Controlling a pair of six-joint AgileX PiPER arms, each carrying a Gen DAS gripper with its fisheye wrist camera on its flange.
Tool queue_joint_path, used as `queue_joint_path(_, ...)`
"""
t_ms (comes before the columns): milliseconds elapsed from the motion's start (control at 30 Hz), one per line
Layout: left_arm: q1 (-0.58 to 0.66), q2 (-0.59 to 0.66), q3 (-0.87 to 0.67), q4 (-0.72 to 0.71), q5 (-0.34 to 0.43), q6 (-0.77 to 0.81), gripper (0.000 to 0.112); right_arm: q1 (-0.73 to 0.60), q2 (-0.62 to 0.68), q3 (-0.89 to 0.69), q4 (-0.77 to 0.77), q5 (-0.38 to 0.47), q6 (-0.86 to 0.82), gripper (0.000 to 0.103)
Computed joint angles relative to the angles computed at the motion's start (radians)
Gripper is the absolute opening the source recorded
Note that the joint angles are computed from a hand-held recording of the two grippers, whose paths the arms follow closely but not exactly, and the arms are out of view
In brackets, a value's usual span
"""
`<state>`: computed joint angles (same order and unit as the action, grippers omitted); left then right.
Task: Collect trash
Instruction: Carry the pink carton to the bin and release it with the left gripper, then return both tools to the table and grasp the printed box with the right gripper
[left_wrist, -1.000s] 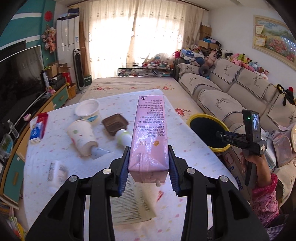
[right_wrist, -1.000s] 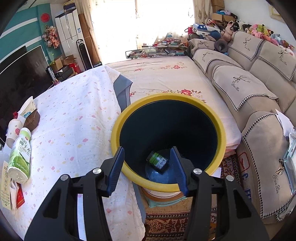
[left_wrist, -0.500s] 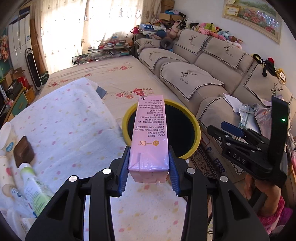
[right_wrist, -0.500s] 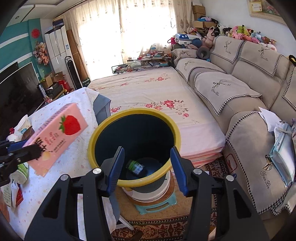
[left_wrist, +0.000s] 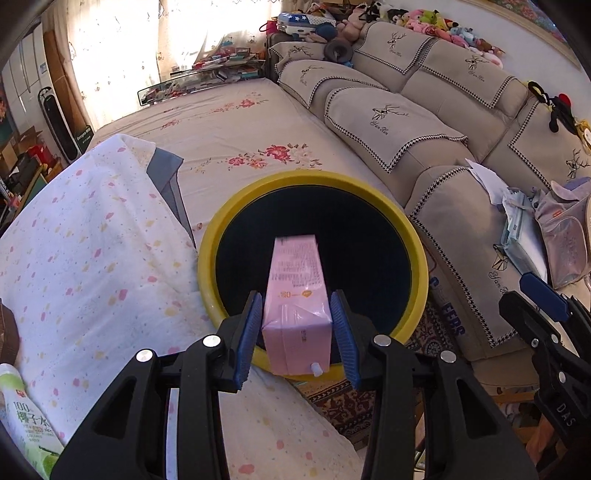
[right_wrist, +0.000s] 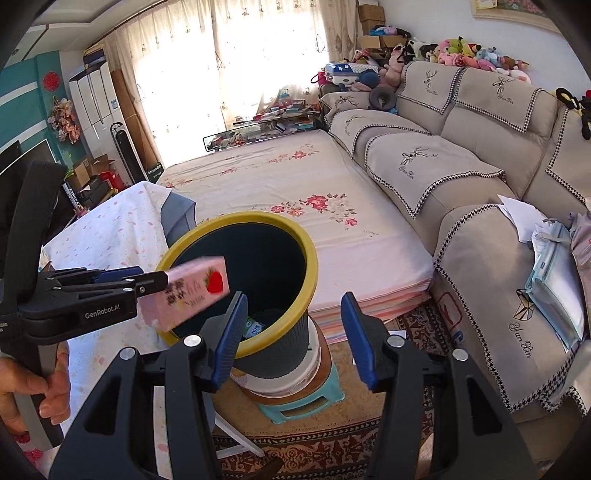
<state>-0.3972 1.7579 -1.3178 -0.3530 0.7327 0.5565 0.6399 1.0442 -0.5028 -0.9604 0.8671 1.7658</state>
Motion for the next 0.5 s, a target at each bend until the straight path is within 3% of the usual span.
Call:
queue_joint_path(67, 0.023, -0.018, 0.005, -0.027, 0.01, 0.022, 0.053, 0.013, -0.006, 0.004, 0.0, 0.008, 0.012, 0.051)
queue_joint_path(167, 0.084, -0.096, 0.043, -0.077, 0.041, 0.07, 0.054, 0.038, -0.006, 0.004, -0.002, 0.022, 0.029, 0.051)
queue_joint_path(300, 0.256, -0.248, 0.117, -0.188, 0.128, 0.212, 0.066, 0.082, 0.022, -0.01, -0.003, 0.026, 0.053, 0.052)
queue_joint_path(400, 0.471, -0.348, 0.148, -0.296, 0.255, 0.368, 0.082, 0.117, 0.065, -0.034, -0.011, 0.013, 0.071, 0.052)
queue_joint_path(500, 0.742, -0.395, 0.138, -0.399, 0.399, 0.521, 0.089, 0.174, 0.14, -0.084, -0.025, -0.01, 0.086, 0.053)
